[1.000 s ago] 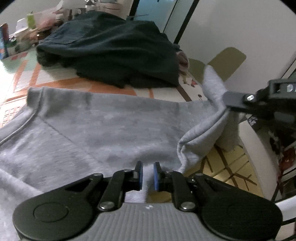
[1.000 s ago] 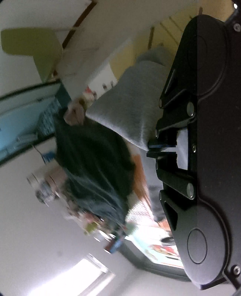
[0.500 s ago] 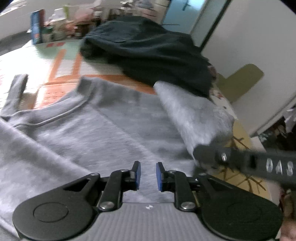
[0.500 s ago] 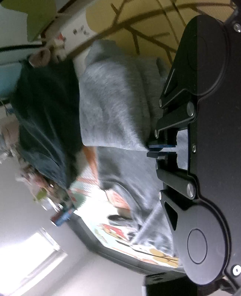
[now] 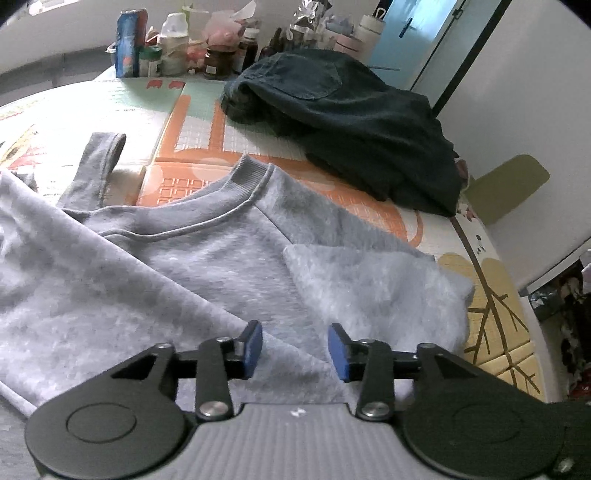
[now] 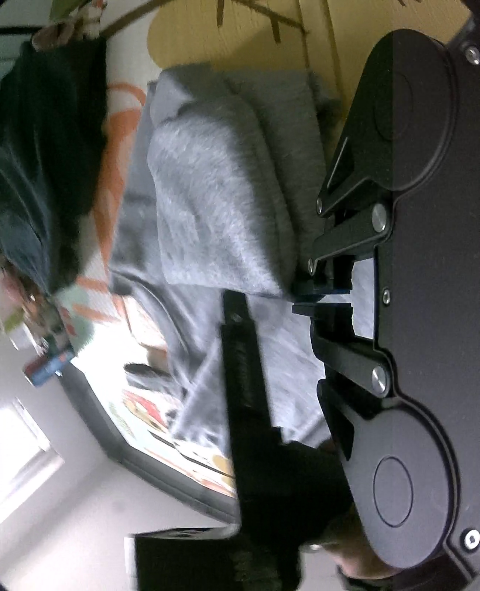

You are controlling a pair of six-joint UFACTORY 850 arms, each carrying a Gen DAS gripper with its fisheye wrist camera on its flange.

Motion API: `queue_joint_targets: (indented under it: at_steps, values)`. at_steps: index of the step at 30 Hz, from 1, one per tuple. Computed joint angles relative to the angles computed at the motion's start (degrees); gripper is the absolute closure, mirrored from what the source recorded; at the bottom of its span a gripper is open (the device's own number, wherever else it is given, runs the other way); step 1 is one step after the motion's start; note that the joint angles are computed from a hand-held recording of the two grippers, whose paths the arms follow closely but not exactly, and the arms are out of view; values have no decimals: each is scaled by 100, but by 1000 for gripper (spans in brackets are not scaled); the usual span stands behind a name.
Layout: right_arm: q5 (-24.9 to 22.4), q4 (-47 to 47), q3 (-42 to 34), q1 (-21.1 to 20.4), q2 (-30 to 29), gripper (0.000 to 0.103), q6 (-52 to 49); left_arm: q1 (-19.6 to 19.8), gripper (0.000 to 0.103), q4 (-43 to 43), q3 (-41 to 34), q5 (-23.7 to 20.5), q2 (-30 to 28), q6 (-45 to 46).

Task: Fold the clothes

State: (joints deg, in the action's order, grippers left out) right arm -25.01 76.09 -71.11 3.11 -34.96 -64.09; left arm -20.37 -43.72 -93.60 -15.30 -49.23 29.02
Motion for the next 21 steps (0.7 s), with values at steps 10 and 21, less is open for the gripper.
queue_joint_targets:
  at_steps: [10,21]
  values:
    - [148,-501,208,249,25,100,216,-50,28,532,-137,-245,-120,-304]
    - [231,-482,344,241,115,100,265,-71,78,539,-539,-682,-461,-482]
